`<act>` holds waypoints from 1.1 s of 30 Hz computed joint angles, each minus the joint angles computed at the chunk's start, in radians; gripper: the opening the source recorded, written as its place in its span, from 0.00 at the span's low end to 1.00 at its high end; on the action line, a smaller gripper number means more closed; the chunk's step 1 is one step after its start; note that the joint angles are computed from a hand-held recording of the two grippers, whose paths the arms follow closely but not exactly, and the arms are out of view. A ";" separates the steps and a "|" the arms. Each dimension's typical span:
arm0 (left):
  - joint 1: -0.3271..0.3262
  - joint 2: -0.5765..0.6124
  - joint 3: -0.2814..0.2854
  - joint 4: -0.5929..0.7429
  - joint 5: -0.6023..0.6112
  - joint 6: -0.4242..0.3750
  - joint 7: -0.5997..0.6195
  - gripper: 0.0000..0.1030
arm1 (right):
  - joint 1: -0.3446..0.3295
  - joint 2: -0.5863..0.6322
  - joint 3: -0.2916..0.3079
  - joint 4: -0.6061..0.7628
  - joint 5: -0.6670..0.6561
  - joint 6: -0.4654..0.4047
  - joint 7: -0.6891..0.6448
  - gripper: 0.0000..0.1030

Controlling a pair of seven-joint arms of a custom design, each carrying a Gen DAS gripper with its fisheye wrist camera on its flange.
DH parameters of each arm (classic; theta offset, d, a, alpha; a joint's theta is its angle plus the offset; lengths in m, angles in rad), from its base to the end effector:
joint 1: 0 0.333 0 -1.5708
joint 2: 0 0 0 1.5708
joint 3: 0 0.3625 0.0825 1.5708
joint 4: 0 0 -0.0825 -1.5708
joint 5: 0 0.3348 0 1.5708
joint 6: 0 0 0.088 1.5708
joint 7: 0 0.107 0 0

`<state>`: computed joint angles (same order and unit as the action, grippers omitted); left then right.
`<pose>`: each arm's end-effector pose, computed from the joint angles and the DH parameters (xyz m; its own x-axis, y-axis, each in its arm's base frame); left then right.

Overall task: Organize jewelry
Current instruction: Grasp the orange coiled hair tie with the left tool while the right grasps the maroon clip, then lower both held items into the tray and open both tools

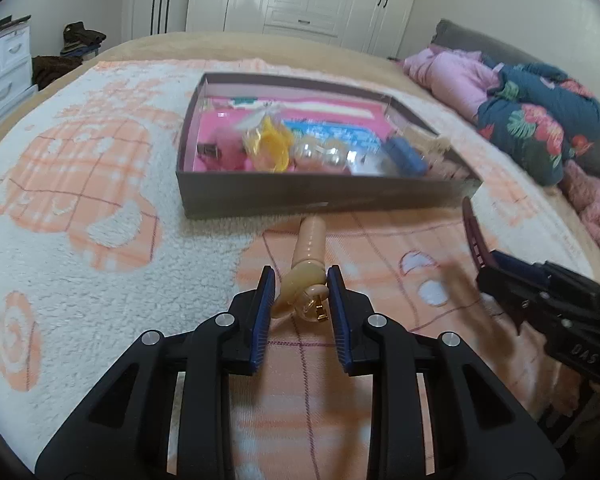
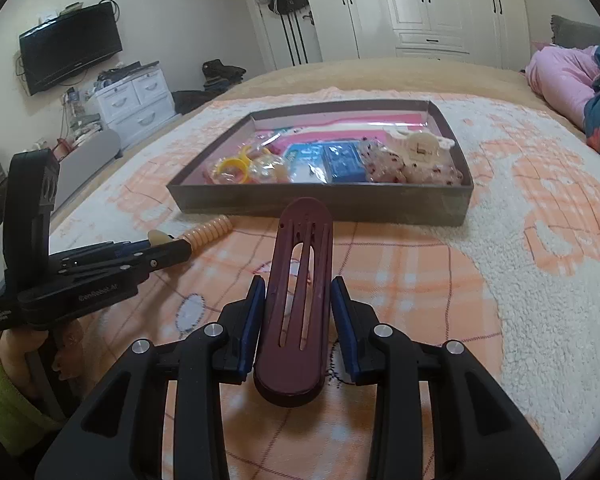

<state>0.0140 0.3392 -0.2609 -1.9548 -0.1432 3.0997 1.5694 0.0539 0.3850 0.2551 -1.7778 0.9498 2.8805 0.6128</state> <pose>0.6285 -0.1235 0.4817 -0.1334 -0.9720 0.1935 -0.7071 -0.0434 -0.7058 0.6478 0.1306 0.4793 0.4408 -0.8716 -0.2146 -0.6519 -0.1465 -0.7440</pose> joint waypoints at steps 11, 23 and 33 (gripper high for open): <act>0.104 -0.028 -0.126 0.027 -0.058 0.087 0.050 0.18 | -0.001 -0.015 0.011 0.018 0.083 0.022 -0.102 0.31; 0.009 0.056 -0.025 0.217 0.013 0.064 -0.006 0.18 | 0.017 0.049 -0.028 0.129 -0.042 0.054 0.041 0.31; -0.084 0.167 0.088 0.399 0.082 -0.024 -0.082 0.18 | 0.033 0.179 -0.076 0.309 -0.331 0.049 0.273 0.09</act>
<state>-0.0700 0.5059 -0.1725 -1.5558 -0.0608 3.0755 1.4870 0.0871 0.5638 0.1793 -1.4691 0.6189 2.9292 0.8857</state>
